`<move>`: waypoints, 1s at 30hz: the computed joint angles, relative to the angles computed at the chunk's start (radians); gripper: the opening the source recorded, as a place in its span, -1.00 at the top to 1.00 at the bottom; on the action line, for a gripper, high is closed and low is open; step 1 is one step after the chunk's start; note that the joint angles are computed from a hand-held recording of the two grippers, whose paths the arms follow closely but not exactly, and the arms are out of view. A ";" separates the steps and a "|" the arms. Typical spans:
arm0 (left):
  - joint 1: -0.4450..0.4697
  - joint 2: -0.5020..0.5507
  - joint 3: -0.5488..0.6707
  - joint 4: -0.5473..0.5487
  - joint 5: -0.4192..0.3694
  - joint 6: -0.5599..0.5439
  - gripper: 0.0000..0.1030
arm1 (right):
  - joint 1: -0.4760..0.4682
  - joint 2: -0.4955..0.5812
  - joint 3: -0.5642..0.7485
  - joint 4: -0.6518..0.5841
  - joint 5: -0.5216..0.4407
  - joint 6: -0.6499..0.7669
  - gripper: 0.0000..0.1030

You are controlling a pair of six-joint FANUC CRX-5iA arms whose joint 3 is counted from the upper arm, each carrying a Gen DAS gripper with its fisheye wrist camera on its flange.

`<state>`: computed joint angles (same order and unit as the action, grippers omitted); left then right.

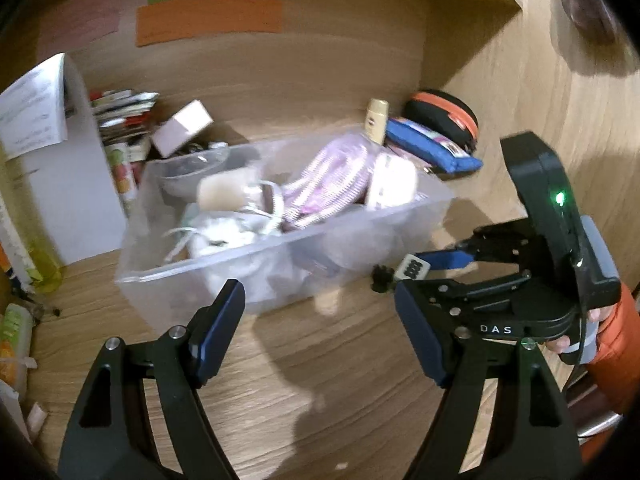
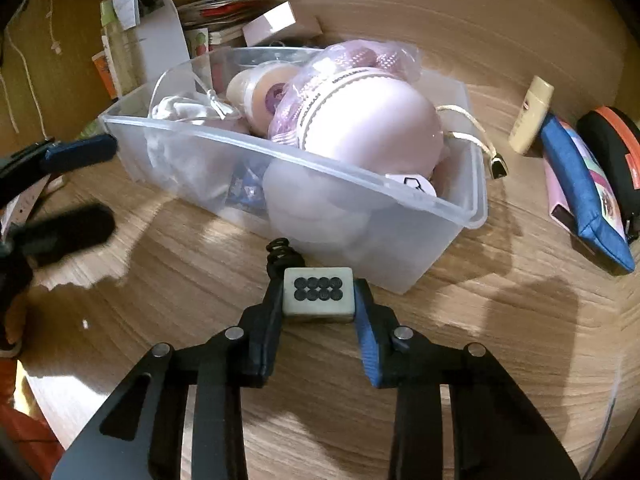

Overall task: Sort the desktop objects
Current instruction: 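Grasp the white dotted block with the right gripper while left gripper grasps the black clip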

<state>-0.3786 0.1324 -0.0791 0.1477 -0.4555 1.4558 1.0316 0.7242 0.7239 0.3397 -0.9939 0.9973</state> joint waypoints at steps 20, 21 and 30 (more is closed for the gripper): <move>-0.072 0.249 0.318 -0.058 -0.277 0.151 0.27 | -0.047 -0.286 -0.453 -0.018 0.412 -0.138 0.40; -0.073 0.253 0.325 -0.059 -0.280 0.154 0.27 | -0.047 -0.283 -0.447 -0.029 0.418 -0.126 0.40; -0.087 0.290 0.374 -0.070 -0.297 0.182 0.28 | -0.047 -0.296 -0.452 -0.089 0.447 -0.049 0.40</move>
<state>-0.4651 0.4222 0.2950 0.0775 -0.7526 1.6379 0.9847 0.4283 0.2723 0.2503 -0.5467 0.9481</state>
